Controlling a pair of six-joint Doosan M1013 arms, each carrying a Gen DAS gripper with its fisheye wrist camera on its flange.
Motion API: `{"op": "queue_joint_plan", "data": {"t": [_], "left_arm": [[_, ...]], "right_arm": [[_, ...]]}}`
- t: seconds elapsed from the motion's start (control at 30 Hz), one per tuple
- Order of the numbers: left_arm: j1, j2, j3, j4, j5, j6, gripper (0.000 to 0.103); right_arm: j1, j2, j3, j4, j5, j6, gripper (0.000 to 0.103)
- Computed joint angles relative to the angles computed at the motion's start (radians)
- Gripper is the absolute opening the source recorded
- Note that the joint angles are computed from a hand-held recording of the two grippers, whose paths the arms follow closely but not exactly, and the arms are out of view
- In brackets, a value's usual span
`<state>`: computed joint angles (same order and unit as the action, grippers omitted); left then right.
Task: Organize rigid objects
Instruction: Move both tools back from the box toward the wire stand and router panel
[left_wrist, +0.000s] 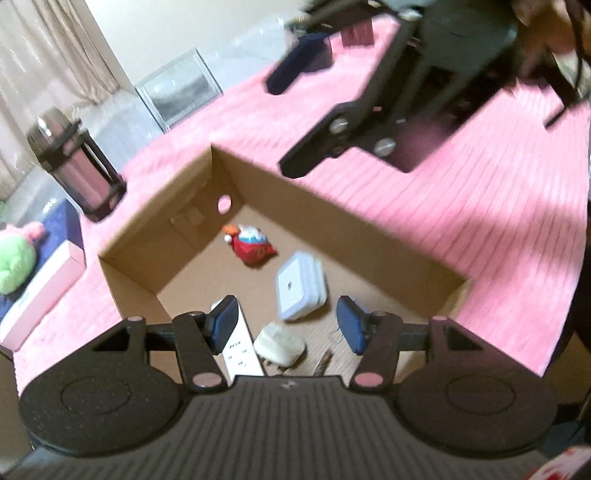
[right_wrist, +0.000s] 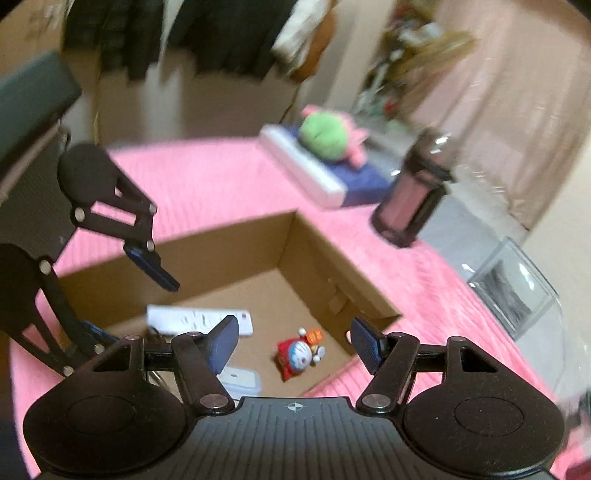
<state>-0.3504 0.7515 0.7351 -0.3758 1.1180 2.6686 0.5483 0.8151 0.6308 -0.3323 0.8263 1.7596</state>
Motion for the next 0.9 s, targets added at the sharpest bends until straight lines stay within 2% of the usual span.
{"op": "queue_joint_plan", "data": {"t": [0.1, 0.13, 0.33, 0.43, 0.57, 0.73, 0.9], "left_arm": [[-0.005, -0.055, 0.074, -0.053, -0.063, -0.002, 0.056], [-0.007, -0.072, 0.100, -0.072, -0.085, 0.001, 0.056], [-0.031, -0.165, 0.256, -0.207, -0.204, 0.011, 0.062], [-0.045, -0.193, 0.312, -0.275, -0.241, -0.008, 0.063], [-0.068, -0.229, 0.391, -0.360, -0.303, -0.001, 0.066], [-0.105, -0.267, 0.481, -0.431, -0.402, 0.008, 0.071], [-0.143, -0.273, 0.532, -0.452, -0.472, -0.019, 0.073]], "right_arm": [[0.021, -0.106, 0.187, -0.147, -0.128, 0.240, 0.064], [0.027, -0.132, 0.227, -0.188, -0.148, 0.302, 0.064], [0.073, -0.277, 0.472, -0.563, -0.192, 0.808, 0.064], [0.097, -0.334, 0.579, -0.731, -0.162, 1.058, 0.064], [0.126, -0.395, 0.698, -0.866, -0.072, 1.276, 0.064], [0.157, -0.448, 0.814, -0.911, 0.064, 1.442, 0.065], [0.166, -0.484, 0.906, -0.877, 0.132, 1.554, 0.065]]}}
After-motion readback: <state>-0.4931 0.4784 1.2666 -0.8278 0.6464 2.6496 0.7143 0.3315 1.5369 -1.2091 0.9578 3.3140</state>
